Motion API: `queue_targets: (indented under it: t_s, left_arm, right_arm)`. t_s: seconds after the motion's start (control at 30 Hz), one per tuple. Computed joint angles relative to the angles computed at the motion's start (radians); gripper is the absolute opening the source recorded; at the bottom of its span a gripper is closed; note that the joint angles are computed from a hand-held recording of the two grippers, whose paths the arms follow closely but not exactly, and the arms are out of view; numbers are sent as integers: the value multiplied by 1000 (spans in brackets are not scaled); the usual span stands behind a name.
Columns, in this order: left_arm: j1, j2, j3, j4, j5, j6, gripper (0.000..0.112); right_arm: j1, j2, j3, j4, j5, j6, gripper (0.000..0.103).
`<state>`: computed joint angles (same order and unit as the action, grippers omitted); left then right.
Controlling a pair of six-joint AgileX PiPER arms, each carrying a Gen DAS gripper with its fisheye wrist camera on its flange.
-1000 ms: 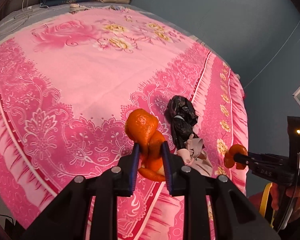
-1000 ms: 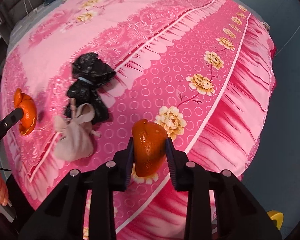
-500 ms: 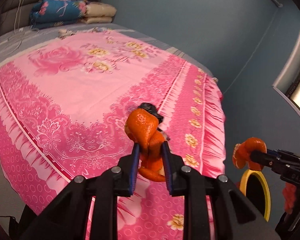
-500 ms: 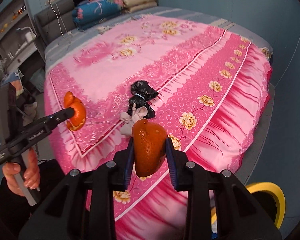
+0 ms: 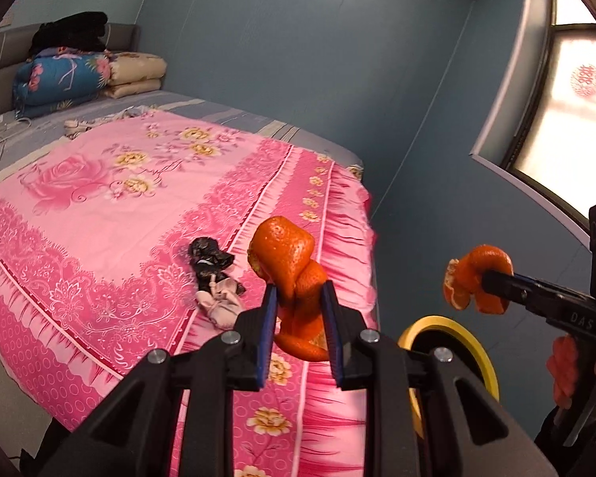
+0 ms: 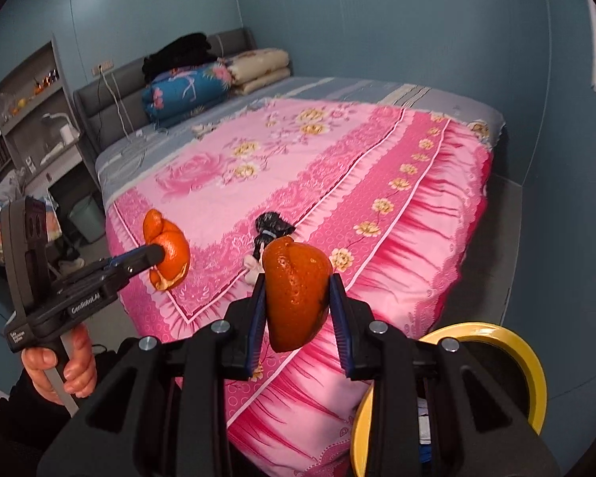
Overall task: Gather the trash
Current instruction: 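Carry both orange peels from the bed over the yellow-rimmed bin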
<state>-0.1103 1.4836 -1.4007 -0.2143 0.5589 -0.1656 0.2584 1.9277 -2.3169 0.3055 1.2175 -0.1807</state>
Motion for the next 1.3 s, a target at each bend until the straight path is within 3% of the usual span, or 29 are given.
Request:
queue_targets:
  t_s: [0.3,0.63,0.97,1.3]
  left_arm:
    - [-156,-32,-53,196,18,-157,21]
    - [-286,24,-137,291,40,-227,21]
    - [-389,144,-250,264,58,-184,21]
    - [-435,279,-370,150,102,-79,21]
  right_arm:
    - [-115,-156,174,129,-94,-91,29]
    - [-233,-273,295,185,-142,-118,29]
    - [-362,-319,351,227,-134,-128,30]
    - [-425,-336,430,226,-195,-138,30]
